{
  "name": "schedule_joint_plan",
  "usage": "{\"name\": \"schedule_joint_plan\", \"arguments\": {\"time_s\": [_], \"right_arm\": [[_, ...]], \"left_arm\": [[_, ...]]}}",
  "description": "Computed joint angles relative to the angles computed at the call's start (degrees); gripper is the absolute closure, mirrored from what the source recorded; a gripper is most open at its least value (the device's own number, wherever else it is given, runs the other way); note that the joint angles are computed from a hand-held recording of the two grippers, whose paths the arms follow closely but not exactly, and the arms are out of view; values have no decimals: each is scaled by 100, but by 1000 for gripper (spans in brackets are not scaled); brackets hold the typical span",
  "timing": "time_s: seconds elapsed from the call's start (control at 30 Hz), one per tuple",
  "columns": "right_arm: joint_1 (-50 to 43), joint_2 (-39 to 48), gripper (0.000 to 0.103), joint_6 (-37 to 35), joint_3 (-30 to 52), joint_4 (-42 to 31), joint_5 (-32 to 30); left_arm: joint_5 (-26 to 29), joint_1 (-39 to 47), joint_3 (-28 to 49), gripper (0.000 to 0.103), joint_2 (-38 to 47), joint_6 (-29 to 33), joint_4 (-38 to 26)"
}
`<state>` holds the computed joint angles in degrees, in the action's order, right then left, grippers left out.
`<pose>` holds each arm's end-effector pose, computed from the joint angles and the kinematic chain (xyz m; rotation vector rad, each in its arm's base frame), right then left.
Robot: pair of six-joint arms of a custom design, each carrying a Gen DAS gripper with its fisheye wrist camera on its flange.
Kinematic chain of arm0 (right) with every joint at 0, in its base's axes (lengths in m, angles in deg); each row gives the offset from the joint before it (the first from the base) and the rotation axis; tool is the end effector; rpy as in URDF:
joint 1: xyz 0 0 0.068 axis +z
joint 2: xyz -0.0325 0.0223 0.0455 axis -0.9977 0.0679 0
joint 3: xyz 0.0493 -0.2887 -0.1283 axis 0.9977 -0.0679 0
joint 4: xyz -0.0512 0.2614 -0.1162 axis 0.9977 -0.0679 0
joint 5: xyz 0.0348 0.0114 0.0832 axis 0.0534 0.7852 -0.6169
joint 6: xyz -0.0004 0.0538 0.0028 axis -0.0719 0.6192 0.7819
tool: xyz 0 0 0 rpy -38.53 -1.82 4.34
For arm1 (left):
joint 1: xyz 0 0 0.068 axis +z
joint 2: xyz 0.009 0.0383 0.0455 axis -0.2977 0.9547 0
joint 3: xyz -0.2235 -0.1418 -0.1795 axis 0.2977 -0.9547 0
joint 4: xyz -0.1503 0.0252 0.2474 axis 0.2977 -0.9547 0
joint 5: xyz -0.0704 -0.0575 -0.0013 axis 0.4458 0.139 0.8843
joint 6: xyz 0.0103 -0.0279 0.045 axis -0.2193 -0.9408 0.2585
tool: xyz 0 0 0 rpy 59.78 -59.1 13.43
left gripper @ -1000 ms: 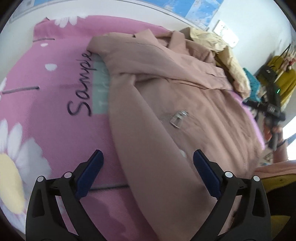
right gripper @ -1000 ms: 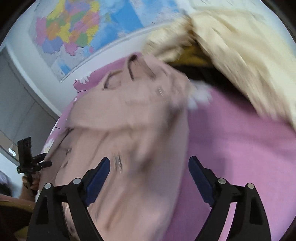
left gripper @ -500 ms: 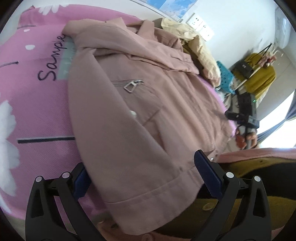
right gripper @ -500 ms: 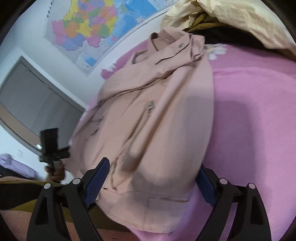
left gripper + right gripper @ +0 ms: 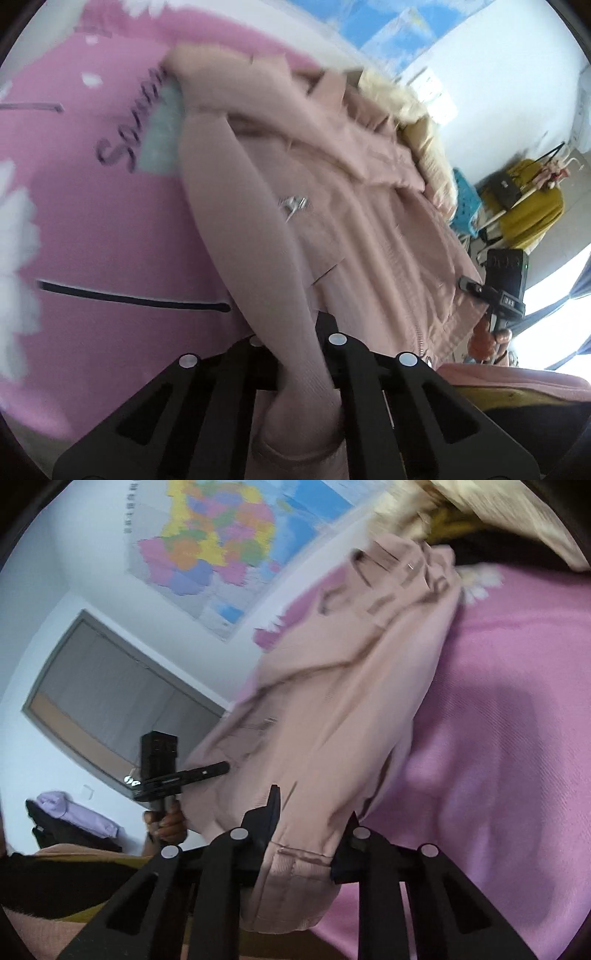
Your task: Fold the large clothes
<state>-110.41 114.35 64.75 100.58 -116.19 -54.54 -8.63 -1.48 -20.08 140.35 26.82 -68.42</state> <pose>0.2513 -0.0793 0.1625 -0.0539 2.3084 1.1689 0.3303 0.0662 0.1320 0.2889 2.4796 -0.9430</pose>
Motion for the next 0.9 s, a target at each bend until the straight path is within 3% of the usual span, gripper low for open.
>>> {"name": "schedule_joint_plan", "arguments": {"time_s": [0.1,0.23,0.4,0.5,0.53,0.57,0.63,0.7,0.77,0.9], "right_arm": [[-31,-880,85,-502,-19,-725,-336],[-178,-1297,85,-1745,154,-2050,-769],[-191,-973,83,-1529,40,-1885,-62],[-179,-564,77,-1617,-73,-1849,-10],[-158,-571,73,-1571,-119,-1804,-1],[-159,-545,69,-1544,-152,-1772,-4],[-164,-504,68,-1513,-190,-1749,14],[-169,-509,68,-1514,-221,-1756,36],[-162,-562,71,-1478,-234,-1740,-16],[-158,-881,81,-1111,-270,-1432,-243]], "left_arm": [[365,438,-67,100,-496,340,-378],[789,859,87,99,-749,944,-1118],[449,779,87,92,-448,1147,-1174],[238,653,84,88,-72,1140,-1060],[225,690,153,80,80,1242,-1173],[228,724,219,65,202,1353,-1295],[257,753,280,54,365,1526,-1489],[73,672,207,60,339,1405,-1345],[-38,608,116,91,264,1331,-1217],[53,713,169,98,127,1106,-1174]]}}
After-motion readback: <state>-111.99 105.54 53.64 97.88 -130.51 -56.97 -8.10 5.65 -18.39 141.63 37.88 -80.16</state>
